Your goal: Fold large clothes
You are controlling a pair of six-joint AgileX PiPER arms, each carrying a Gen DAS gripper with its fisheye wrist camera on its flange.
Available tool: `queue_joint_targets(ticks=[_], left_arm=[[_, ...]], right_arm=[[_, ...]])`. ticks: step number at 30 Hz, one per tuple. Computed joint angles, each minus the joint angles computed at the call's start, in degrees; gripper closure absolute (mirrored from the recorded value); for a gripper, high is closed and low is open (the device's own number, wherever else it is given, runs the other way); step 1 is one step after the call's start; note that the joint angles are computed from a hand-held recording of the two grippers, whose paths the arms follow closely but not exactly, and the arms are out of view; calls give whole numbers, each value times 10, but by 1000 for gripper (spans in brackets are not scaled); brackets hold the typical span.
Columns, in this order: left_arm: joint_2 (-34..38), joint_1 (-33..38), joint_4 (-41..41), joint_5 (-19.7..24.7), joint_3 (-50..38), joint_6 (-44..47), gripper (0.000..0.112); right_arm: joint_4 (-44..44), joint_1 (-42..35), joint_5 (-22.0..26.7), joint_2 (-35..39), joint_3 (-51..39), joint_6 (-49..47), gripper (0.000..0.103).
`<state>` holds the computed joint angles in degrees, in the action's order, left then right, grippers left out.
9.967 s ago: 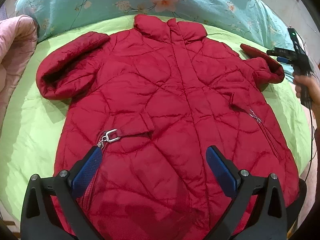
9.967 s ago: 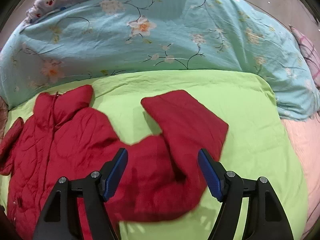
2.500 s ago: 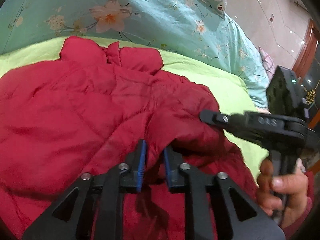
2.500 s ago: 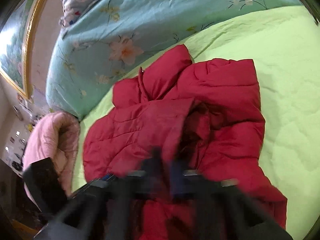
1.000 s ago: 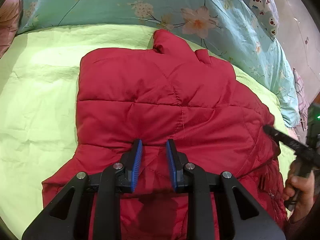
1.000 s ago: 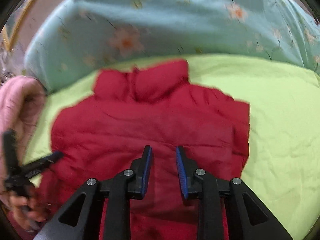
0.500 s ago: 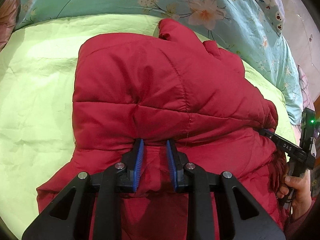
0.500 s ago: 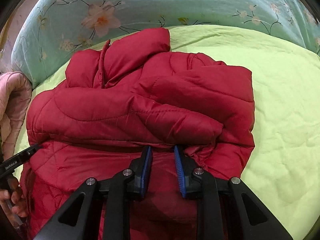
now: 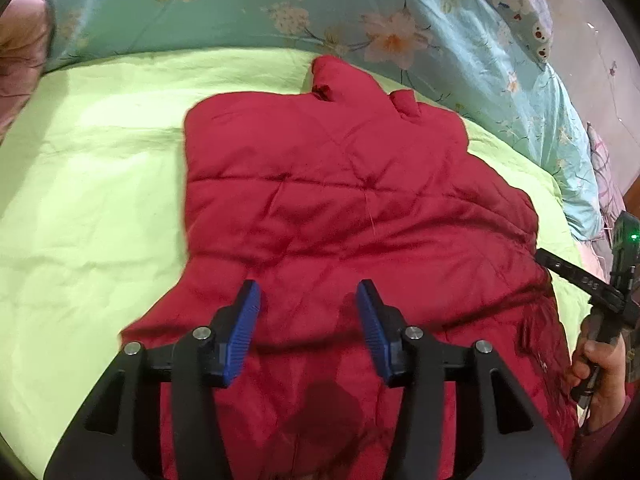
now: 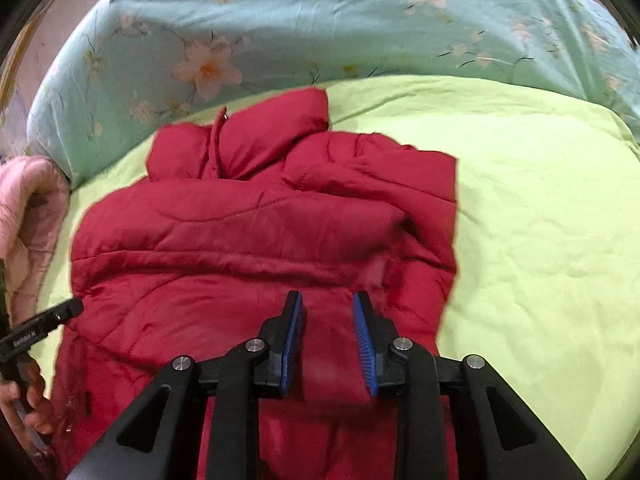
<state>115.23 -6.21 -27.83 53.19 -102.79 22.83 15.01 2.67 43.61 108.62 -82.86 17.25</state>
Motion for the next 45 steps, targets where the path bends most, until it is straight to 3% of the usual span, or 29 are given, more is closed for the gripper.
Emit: queue_joint_targets(ticks=[3, 10, 14, 24, 35, 39, 45], left_arm=[[-53, 14, -15, -16, 75, 32, 64], [-153, 53, -49, -31, 221, 81, 64], [-209, 77, -59, -35, 288, 100, 64], [-304, 142, -81, -6, 381, 134, 64], [-384, 225, -104, 44, 462, 178, 64], [-408, 254, -101, 53, 481, 195, 52], [-418, 307, -102, 72, 493, 222, 52]], right_arm=[[-2, -1, 6, -52, 37, 9, 59], [26, 6, 21, -183, 143, 2, 57], [25, 22, 25, -253, 200, 20, 50], [-1, 59, 67, -376, 267, 88, 41], [-68, 103, 153, -523, 305, 205, 38], [-86, 123, 175, -554, 311, 240, 35], [-103, 146, 206, -587, 323, 284, 33]])
